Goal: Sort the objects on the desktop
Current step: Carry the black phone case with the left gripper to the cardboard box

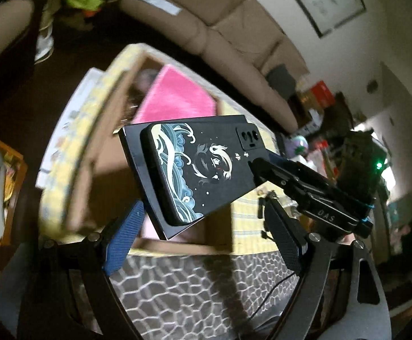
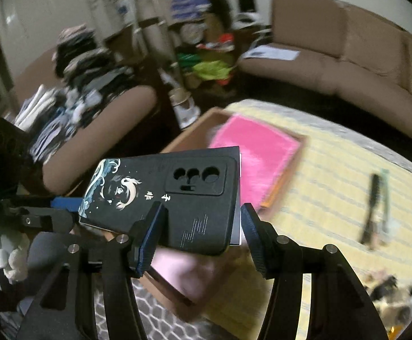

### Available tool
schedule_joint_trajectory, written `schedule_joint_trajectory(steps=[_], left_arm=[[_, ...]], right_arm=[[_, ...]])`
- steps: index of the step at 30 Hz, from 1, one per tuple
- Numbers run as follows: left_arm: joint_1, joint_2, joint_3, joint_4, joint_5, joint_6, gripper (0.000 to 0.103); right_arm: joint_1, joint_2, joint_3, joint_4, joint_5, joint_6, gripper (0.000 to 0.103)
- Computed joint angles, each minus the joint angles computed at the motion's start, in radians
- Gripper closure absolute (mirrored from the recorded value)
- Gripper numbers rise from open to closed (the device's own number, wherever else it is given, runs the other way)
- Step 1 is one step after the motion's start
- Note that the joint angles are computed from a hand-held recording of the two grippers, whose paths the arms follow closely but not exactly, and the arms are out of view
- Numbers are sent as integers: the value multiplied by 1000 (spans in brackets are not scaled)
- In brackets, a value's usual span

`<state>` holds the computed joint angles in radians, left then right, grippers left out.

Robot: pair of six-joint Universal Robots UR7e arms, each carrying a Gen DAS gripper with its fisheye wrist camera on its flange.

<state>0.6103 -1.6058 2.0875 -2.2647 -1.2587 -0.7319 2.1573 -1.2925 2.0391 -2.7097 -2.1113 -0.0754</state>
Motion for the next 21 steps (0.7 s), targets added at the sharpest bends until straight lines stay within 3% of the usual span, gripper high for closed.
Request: schedule_joint_trajectory(steps=[9,15,21], left_arm=[[57,-93,83,-5,21,-21,19],[51,-114,138,0,-32,-24,19],[39,-78,145,5,-105,29,19]], right_arm=[[-79,163,-84,-15,136,-92,46],[-133,203,-112,22,167,-145,46],[-155,203,-81,-55,185,-157,45]])
